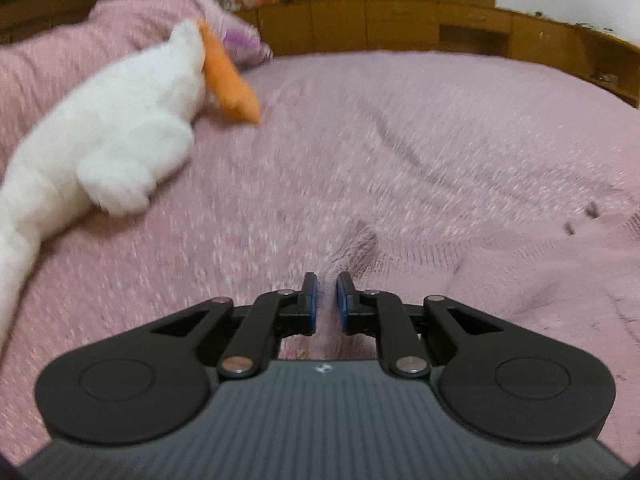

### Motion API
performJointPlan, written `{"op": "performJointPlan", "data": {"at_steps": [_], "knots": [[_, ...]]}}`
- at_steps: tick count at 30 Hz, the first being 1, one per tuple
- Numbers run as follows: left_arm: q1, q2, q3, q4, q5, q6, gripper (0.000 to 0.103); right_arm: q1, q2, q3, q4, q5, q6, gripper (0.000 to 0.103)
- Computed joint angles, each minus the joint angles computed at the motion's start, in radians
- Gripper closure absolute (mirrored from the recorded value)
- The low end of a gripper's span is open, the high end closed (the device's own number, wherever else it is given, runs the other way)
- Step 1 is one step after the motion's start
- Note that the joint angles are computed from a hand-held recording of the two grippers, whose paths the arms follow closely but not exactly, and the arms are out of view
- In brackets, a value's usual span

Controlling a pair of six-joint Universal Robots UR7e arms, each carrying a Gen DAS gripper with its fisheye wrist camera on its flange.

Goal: Fold small clothes
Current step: 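Grasp the collar edge with both tools and fold it over the body, then open both tools and release the folded cardigan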

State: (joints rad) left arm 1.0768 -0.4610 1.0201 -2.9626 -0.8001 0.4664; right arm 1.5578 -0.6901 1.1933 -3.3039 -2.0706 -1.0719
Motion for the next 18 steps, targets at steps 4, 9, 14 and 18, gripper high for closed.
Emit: {"op": "performJointPlan", "data": {"at_steps": [4, 9, 14, 18], "knots": [[0.012, 0.008, -0.029, 0.062, 0.026, -0.051, 0.073, -0.017, 0.056, -0.074, 0.003, -0.048, -0.016, 0.09], [0.006, -0.027, -0.002, 0.059, 0.007, -0.072, 0.069, -0.009, 0.063, -0.107, -0.006, -0.059, 0.035, 0.052], [-0.001, -0.061, 0.021, 0.119, -0.069, -0.126, 0.068, 0.001, -0.011, -0.034, 0.033, 0.011, 0.167, 0.048], [-0.01, -0.031, -0.008, 0.149, -0.066, -0.091, 0.058, 0.001, -0.084, 0.051, 0.133, 0.104, 0.247, 0.048]]}}
